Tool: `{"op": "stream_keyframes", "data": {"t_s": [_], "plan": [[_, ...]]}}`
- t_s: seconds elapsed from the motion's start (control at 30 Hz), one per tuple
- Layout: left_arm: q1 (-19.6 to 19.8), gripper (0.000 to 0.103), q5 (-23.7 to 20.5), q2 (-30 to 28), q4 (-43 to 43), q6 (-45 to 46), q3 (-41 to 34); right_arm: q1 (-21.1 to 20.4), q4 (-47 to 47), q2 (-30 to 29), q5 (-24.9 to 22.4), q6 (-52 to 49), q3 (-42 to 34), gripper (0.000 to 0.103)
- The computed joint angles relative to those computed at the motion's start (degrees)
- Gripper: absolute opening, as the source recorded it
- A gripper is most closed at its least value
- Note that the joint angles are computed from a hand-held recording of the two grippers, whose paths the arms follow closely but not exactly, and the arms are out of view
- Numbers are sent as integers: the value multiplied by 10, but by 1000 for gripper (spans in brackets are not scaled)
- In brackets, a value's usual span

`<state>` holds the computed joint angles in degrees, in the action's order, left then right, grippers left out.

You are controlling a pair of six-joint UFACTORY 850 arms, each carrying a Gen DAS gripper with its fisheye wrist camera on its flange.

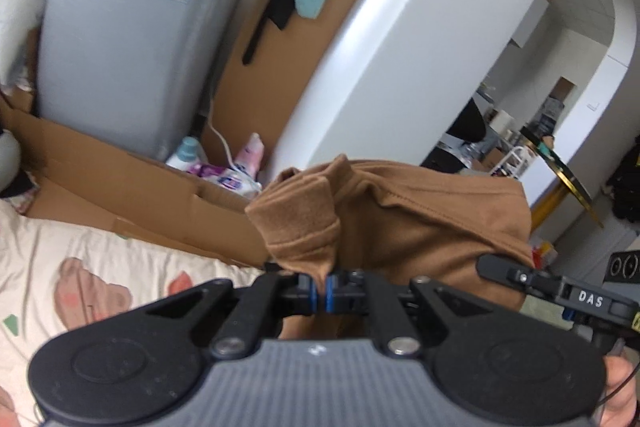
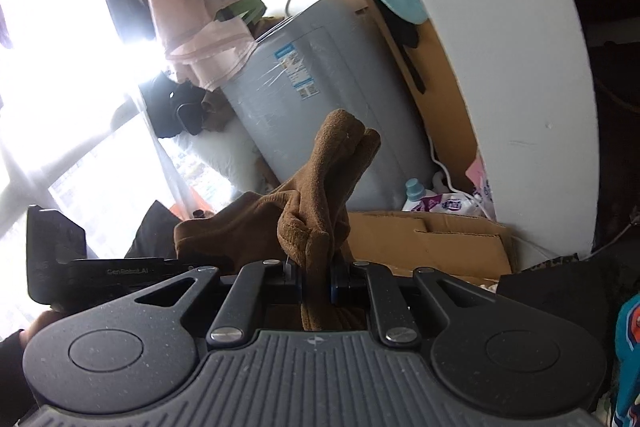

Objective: Fold clothes
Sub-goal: 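Lift the folded shirt with both grippers and carry it off the bed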

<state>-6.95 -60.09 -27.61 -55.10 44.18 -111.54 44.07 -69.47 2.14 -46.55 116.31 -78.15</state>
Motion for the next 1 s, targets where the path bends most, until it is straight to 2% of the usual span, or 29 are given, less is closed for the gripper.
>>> {"op": "stream_keyframes", "data": {"t_s": [0.37, 0.7, 0.8, 1.0], "plan": [[-28, 5, -44, -49, -24, 44, -23, -2, -4, 47, -31, 33, 85, 11], [-51, 4, -72, -116, -56, 57, -60, -23, -3, 86, -46, 57, 159, 11], [-59, 4, -79, -140, -66, 64, -77, -35, -4, 109, -31, 95, 196, 11], [-74, 4, -93, -181, -68, 67, -108, -61, 9, 122, -18, 101, 240, 11]]}}
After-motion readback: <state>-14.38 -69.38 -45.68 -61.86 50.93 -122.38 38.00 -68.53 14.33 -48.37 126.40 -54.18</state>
